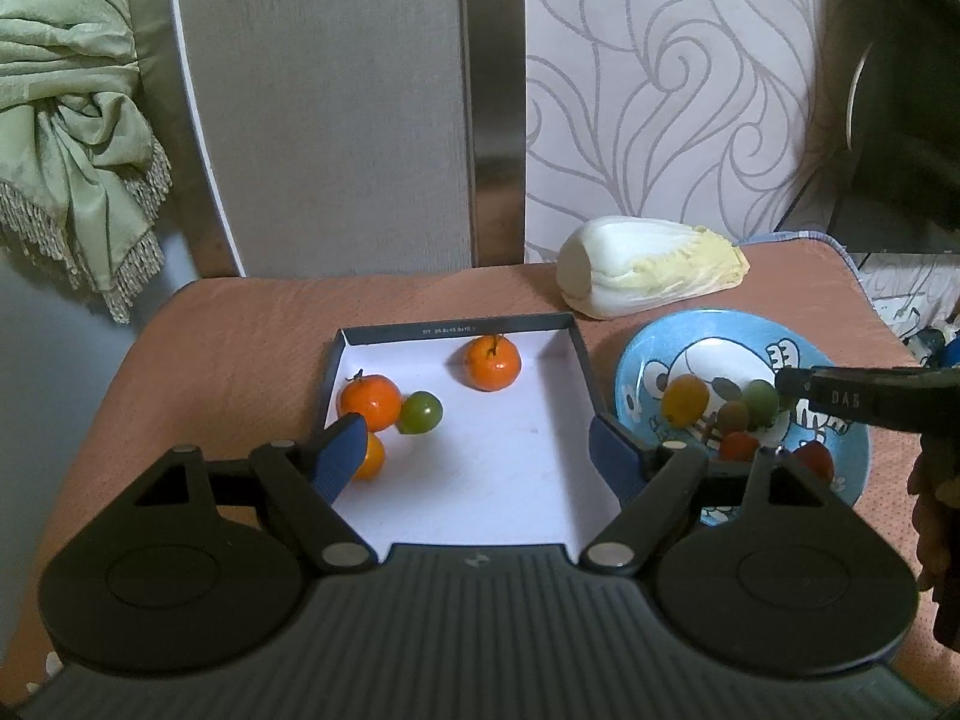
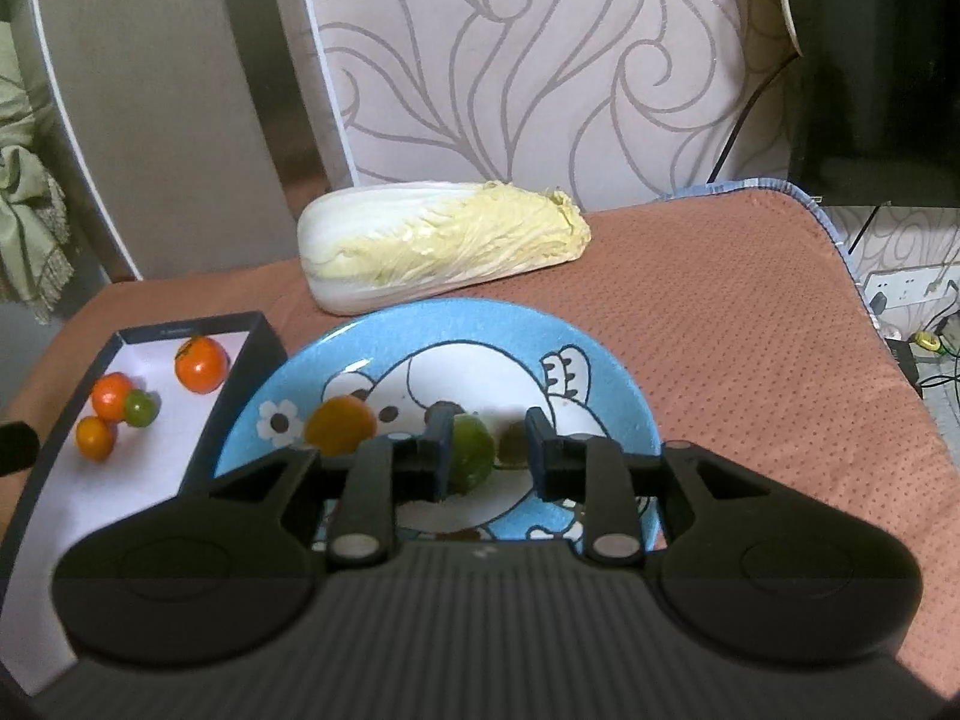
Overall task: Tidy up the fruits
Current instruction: 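Move the right tool to the tray and grasp a tangerine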
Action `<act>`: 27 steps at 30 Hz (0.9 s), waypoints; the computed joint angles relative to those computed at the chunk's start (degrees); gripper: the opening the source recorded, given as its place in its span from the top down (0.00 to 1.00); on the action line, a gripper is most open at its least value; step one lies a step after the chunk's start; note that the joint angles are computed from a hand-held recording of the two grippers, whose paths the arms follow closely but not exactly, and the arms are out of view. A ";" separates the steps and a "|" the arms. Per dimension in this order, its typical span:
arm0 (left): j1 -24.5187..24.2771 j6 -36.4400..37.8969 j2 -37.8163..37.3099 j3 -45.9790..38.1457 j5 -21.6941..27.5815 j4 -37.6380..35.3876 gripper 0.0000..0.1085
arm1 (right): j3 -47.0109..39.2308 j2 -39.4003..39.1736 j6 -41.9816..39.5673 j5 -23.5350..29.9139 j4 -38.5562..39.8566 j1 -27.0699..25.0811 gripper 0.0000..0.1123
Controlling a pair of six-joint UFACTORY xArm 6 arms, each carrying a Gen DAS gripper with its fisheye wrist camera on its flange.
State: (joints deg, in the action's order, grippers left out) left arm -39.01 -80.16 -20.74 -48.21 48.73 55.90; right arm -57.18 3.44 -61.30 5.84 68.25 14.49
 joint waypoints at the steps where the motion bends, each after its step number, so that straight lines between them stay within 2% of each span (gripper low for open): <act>1: -0.07 0.01 -0.02 0.14 -0.09 -0.06 0.22 | -0.12 0.01 -1.34 -0.66 1.51 0.21 0.66; 7: -0.54 -0.69 -0.09 1.09 -0.48 0.35 0.22 | -1.48 -1.29 -14.43 -0.74 14.50 1.03 0.66; 9: -0.45 -0.92 -0.28 1.51 -0.72 0.50 0.22 | -1.78 -1.75 -17.26 0.09 16.31 1.53 0.66; 20: -0.52 -1.50 -3.08 4.35 -0.35 1.36 0.22 | -3.49 -0.94 -14.32 4.81 10.38 6.56 0.66; 27: -1.28 -1.80 -5.66 6.28 0.95 1.97 0.22 | -7.71 3.02 -5.92 9.15 0.25 9.30 0.66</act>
State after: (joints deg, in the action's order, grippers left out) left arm -40.29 -81.95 -26.40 -41.92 49.69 57.87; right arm -64.89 6.46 -67.22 14.99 68.50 23.78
